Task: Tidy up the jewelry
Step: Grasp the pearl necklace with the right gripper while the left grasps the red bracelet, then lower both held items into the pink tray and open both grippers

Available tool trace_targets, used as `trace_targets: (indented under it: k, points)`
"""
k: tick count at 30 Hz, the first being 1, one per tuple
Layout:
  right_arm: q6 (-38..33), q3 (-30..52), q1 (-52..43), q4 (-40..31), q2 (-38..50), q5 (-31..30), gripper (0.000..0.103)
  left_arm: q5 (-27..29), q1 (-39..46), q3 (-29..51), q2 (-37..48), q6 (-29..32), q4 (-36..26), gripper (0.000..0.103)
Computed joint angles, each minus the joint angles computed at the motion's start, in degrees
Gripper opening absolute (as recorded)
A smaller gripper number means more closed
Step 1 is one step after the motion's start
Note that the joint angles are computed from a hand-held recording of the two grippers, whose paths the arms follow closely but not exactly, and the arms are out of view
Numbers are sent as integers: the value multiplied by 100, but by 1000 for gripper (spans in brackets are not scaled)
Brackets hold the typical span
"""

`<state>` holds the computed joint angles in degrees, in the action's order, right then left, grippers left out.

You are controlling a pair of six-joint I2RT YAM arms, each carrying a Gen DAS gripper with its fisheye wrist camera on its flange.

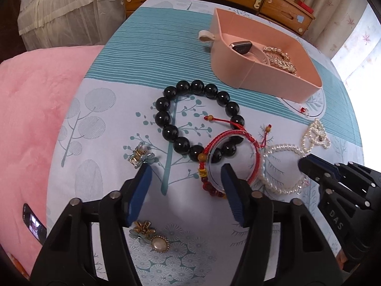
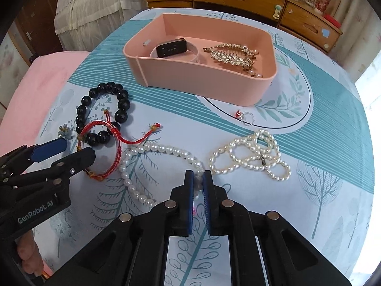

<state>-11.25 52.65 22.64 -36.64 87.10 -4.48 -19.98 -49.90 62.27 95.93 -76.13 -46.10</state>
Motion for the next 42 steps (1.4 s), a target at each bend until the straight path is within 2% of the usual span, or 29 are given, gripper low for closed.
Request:
trace_targets:
  k: [2, 4, 6, 9, 17, 23, 26, 31, 35, 42]
  points:
    - [-14, -24, -112, -20, -19, -156, 8, -12, 35, 122, 95, 29, -133, 41]
    - [-69, -86, -287, -122, -125, -378, 8, -24, 44, 99, 59, 32, -180, 17]
    - [-108, -125, -417, -195, -213, -542, 8, 11, 72, 99, 55, 37, -174, 9]
    - [-169, -150, -569, -273, -360, -740, 7, 8, -16, -30, -88, -34, -147, 8]
    - [-435, 7, -905, -813, -1002, -1241, 7, -412, -411, 296, -382, -123, -552, 8]
    - [-492, 753, -1119, -1329, -1382, -1561, 7, -712, -461, 864, -707, 305, -968, 8]
    - [-476, 1276, -1185, -1462, -1399, -1639, 7, -817, -288, 1266, -806, 720, -1162, 8]
    - [-291, 2367, -1207, -1603, -974, -1723, 7, -1011, 110, 2092, -582, 1495, -1340, 8]
    - [-48, 3190, -1227, -1658, -413, -1902, 7, -764, 582, 2651, -120, 1951, -1236, 8]
    - [384, 4535, -1053, -1875, 874, -1937, 7, -398, 1208, 3086, 845, 2400, -771, 8]
